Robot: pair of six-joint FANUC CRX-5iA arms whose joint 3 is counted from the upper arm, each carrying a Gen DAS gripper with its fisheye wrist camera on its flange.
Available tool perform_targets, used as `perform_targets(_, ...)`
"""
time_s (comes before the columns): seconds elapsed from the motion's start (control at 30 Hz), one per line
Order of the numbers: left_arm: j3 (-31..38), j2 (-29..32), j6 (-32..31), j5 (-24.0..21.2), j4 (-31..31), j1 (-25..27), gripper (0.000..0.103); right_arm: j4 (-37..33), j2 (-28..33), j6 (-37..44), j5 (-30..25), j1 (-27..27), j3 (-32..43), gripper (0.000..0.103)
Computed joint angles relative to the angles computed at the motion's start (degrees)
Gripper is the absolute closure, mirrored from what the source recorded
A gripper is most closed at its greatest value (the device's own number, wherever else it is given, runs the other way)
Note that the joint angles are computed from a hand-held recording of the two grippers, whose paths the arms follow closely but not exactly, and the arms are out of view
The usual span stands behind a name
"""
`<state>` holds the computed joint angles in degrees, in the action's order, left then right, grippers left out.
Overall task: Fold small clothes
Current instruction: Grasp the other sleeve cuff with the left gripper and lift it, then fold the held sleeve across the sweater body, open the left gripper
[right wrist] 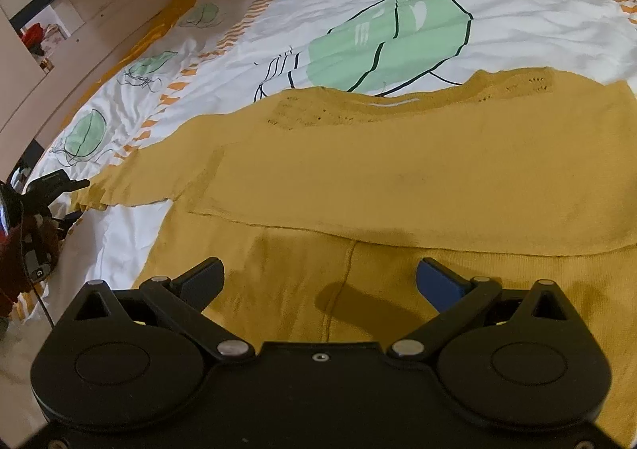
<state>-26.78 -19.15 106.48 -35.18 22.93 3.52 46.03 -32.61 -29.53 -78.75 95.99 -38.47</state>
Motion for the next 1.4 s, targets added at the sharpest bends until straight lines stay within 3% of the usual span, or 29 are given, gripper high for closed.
perform_targets(0.03, 0.04, -0.23, 0.42, 0.71, -1.00, -0.32, 0.078, -0.06, 0.03, -0.06, -0.20, 0.08, 0.09, 0.001)
perform_targets(0.1, 0.95, -0.38, 2.96, 0.79, -3.81, -1.02, 0.093, -0.13, -0.01, -0.29, -0.68, 0.38, 0.18, 0.001)
perform_targets(0.23, 2.14, -1.39, 4.10, 3.52, -6.27, -3.60, 0.096, -0.44, -0.36, -0.90, -1.79, 0.75, 0.46, 0.001)
perform_targets(0.43, 7.52, -2.42, 0.21, 6.04, -9.73, -12.43, 0.096, 1.30, -1.64, -3.24, -4.53, 2.43, 0.20, 0.001)
perform_targets(0.63, 13.74, -0.46, -1.57, 6.99, -12.90, -25.33, 0.096, 3.78, -3.45, -6.79, -9.86, 5.91, -0.40, 0.001)
perform_targets(0.93, 21.23, 10.09, -4.41, 8.42, -10.72, -42.74, 0.096, 7.46, -6.45, -12.56, -18.27, 11.46, -1.33, 0.001)
perform_targets(1.03, 23.74, 14.00, -3.82, 7.04, -11.79, -46.50, 0.096, 8.28, -7.49, -14.58, -21.06, 13.15, -1.70, 0.001)
perform_targets(1.17, 23.97, 18.06, -7.68, 6.08, -7.58, -48.48, 0.094, 9.27, -8.92, -18.05, -25.31, 15.80, -2.34, 0.001)
perform_targets(1.2, 24.57, 19.19, -8.06, 5.22, -7.13, -49.02, 0.091, 9.57, -9.17, -18.93, -26.41, 16.48, -2.49, 0.001)
perform_targets(1.23, 25.17, 19.95, -8.38, 4.05, -6.82, -49.48, 0.076, 9.91, -9.47, -19.69, -27.64, 17.15, -2.64, 0.001)
perform_targets(1.3, 23.76, 20.51, -13.04, 3.83, -2.13, -49.59, 0.061, 10.20, -9.67, -20.61, -29.43, 18.07, -2.73, 0.001)
perform_targets(1.4, 20.79, 19.46, -19.03, 5.42, 3.02, -50.11, 0.060, 10.20, -9.77, -21.57, -30.91, 18.72, -2.84, 0.001)
